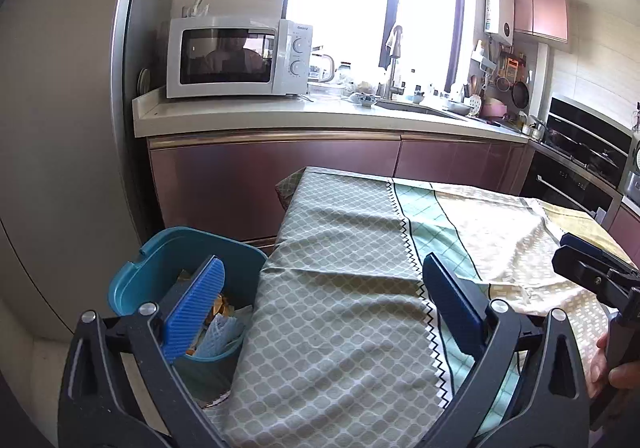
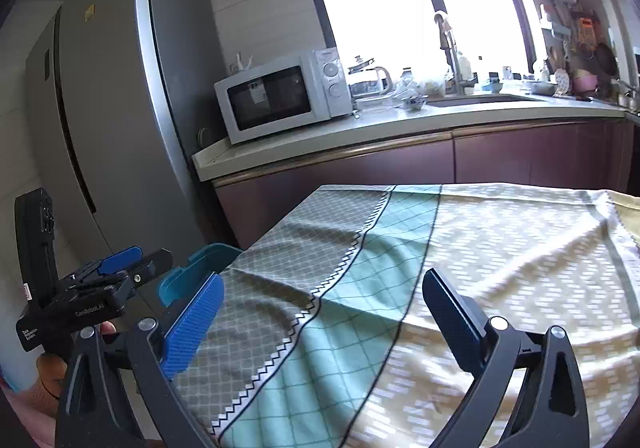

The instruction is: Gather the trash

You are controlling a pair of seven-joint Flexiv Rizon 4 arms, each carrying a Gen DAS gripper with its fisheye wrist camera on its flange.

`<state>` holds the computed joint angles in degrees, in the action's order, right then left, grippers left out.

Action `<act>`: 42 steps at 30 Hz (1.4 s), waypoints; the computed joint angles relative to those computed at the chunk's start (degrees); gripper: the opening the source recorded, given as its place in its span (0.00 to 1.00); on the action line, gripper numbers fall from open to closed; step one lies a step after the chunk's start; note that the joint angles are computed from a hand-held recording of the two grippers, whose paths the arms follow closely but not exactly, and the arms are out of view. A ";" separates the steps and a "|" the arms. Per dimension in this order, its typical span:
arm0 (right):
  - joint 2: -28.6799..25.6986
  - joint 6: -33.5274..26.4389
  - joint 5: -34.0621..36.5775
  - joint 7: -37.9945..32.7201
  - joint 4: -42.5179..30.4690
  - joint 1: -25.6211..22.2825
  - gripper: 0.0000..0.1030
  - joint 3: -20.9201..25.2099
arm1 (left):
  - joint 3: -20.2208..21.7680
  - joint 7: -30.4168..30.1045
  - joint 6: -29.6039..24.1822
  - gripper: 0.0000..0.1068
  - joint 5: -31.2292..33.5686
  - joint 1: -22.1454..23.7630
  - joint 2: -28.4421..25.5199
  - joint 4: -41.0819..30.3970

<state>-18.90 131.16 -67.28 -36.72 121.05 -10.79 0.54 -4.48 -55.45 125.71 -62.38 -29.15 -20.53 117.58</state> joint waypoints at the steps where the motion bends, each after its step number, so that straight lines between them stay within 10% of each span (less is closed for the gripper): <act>1: 0.75 -0.37 3.09 -2.58 1.37 0.39 0.93 -0.16 | -0.03 0.69 0.49 0.91 -0.72 -0.55 -0.40 -0.67; 21: 6.38 0.78 39.35 -29.85 12.03 4.22 0.93 1.41 | -4.32 4.22 10.75 0.91 -1.44 -4.50 -3.96 -4.49; 42: 7.31 2.20 42.02 -31.08 13.23 4.34 0.93 1.74 | -4.44 1.43 13.55 0.91 1.24 -4.24 -4.06 -3.52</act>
<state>-11.59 133.36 -25.26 -67.80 134.28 -6.45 2.28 -8.92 -54.03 139.26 -61.15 -33.39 -24.60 114.06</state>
